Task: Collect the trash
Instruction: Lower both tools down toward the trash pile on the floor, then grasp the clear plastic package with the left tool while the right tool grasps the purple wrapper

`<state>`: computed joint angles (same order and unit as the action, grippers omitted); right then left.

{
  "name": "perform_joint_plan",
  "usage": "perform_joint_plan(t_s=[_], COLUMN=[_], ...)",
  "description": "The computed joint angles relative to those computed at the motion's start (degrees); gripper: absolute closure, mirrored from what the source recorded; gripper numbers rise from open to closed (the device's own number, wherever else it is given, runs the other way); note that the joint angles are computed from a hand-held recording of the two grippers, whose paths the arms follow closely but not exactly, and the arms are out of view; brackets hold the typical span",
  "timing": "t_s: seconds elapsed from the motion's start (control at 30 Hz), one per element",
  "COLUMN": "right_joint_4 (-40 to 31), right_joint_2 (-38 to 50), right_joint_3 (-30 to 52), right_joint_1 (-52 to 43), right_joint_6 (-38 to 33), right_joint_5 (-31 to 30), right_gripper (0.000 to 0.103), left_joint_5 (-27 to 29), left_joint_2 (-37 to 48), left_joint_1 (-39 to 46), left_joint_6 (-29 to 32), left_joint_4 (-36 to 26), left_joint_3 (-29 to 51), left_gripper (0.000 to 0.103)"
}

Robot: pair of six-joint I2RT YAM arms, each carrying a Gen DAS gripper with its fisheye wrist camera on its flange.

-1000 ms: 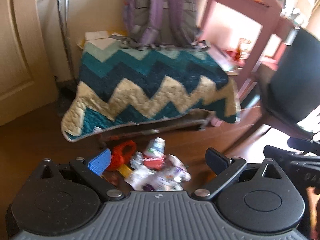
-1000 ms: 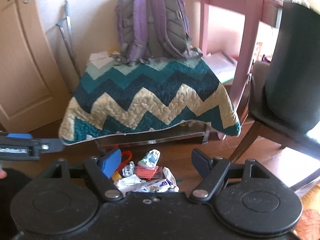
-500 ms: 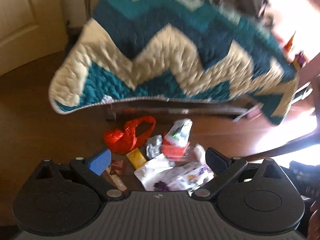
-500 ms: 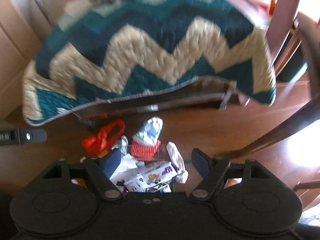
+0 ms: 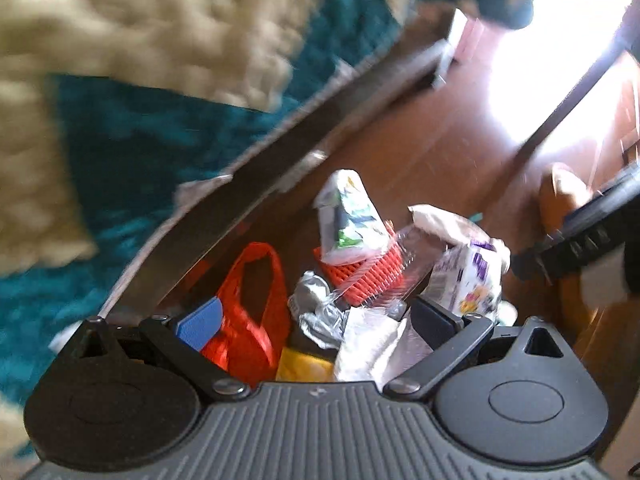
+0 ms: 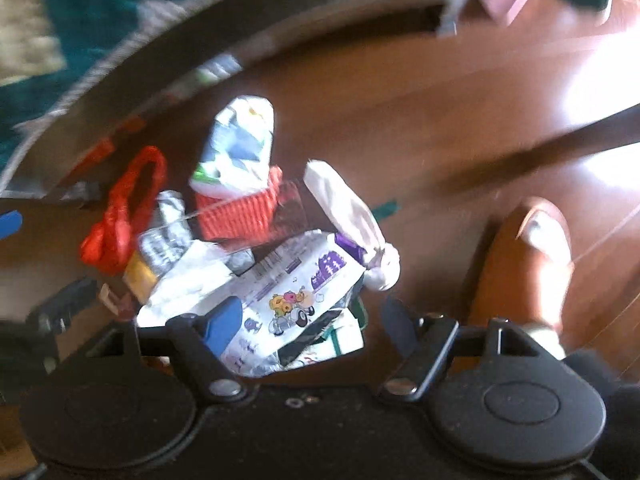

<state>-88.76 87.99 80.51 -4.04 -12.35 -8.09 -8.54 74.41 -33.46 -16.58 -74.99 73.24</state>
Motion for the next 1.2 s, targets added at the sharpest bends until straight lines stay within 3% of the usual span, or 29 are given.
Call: perform_joint_plan(t_s=[0.13,0.33,0.67,0.93,1.2], right_joint_4=[5.5,8.2,13.4,16.0,14.5], right_joint_2=[3.2,8.7,12.9,13.5,12.7], right_joint_3=[-5.8,-9.8,-12.7,-12.7,-10.9], right_joint_1=[-1.3,-2.4,-2.2,-2.0,-3.2], right_joint_6=[5.8,9.2,12.9,13.5,11.8], right_joint_5=[0.1,-0.6,-1.8,-2.5,-2.0], right_gripper=[0.028,0.028,0.028,0.03,0.035], left_joint_5=[-0.1,2.2,3.0,2.2,2.9], left_joint_2=[0.9,4.9,13.6,18.4,18.6], left_joint_1=[-0.5,-2.1,-3.9,-4.2,-3.9], left_joint_6=[4.8,15.6,22.6,21.1,18.2], left_joint_4=[8.8,20.0,31.8,35.0,35.2], left_joint_3=[-7.3,-15.2,-18.9,-19.0,-18.8], left_gripper=[0.003,0.003,0.003,0.043,0.052])
